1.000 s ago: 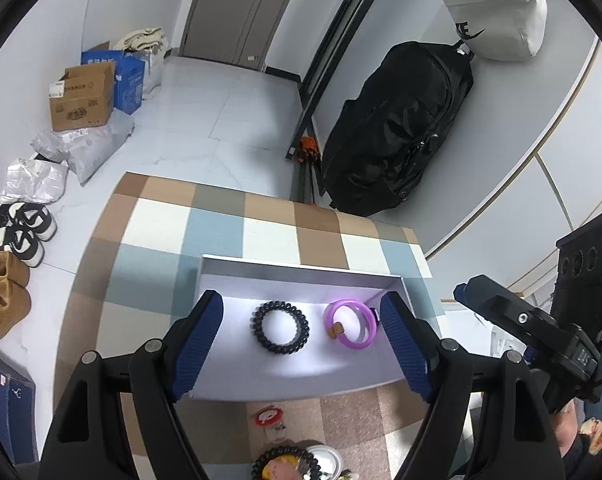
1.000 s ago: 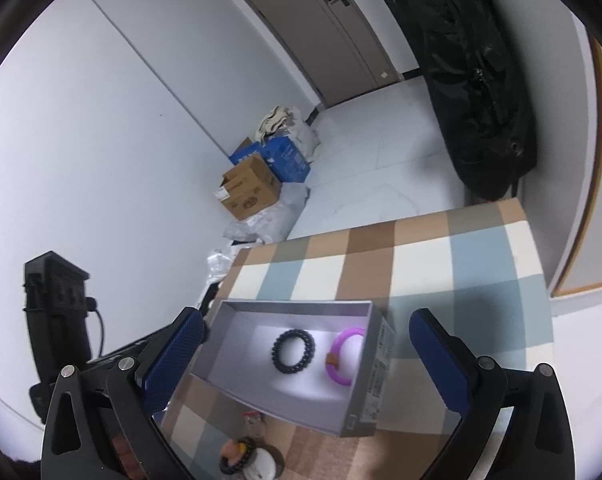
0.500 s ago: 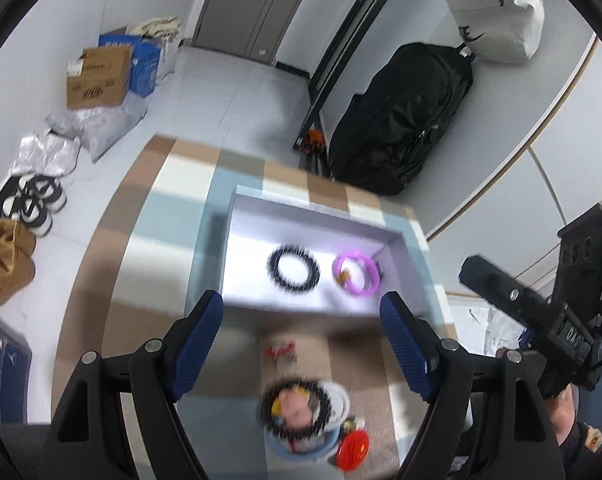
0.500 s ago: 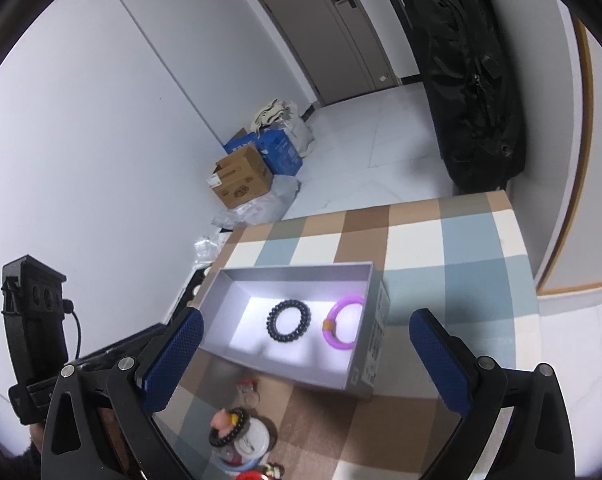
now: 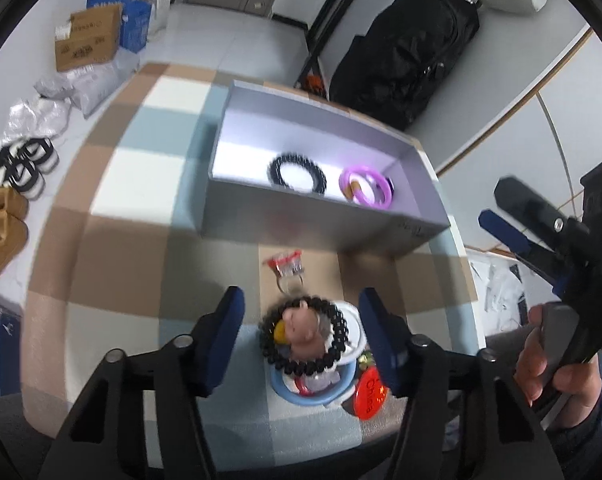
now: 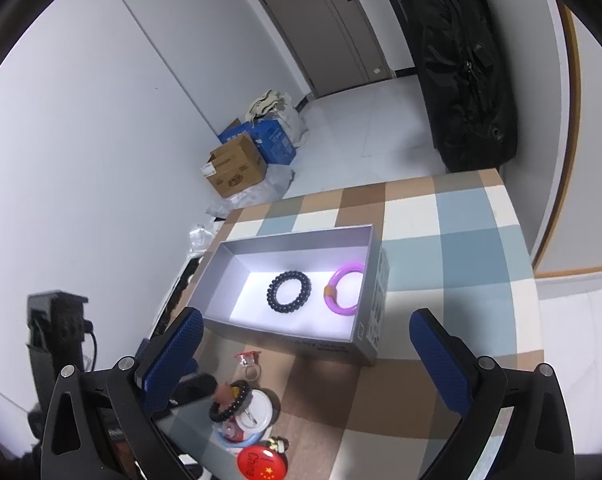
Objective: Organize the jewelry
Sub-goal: 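Move the left tool back from the box to the toy pile, then grasp the pink doll figure with the left tool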
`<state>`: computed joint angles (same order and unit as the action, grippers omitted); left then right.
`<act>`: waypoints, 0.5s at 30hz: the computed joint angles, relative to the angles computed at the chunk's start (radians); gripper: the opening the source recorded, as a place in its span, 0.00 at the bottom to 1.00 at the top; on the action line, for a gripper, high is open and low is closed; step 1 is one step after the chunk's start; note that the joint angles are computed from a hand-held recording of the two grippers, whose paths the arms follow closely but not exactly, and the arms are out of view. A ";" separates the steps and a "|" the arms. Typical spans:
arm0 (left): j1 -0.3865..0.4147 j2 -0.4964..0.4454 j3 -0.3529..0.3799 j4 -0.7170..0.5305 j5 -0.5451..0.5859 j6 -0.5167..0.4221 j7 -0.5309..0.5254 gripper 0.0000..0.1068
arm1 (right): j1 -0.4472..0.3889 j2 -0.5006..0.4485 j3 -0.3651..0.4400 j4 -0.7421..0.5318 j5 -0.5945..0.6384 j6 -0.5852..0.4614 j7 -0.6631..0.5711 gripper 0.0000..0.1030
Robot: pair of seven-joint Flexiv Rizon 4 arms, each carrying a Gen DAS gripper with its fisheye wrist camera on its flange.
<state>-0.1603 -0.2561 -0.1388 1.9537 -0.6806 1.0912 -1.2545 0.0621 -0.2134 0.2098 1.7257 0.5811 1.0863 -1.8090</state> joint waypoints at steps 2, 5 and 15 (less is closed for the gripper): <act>0.003 0.001 0.003 0.002 0.001 -0.017 -0.008 0.41 | 0.004 -0.002 -0.002 0.000 -0.006 0.001 0.012 1.00; 0.013 -0.001 -0.003 0.003 -0.030 -0.051 0.003 0.31 | 0.009 -0.005 -0.002 0.002 -0.017 0.005 0.021 1.00; 0.005 0.003 0.010 0.000 -0.031 -0.078 0.004 0.14 | 0.016 -0.007 0.002 0.012 -0.045 0.010 0.030 1.00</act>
<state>-0.1558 -0.2527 -0.1285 1.9535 -0.7112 1.0136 -1.2503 0.0778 -0.2203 0.2115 1.7372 0.5359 1.0961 -1.7785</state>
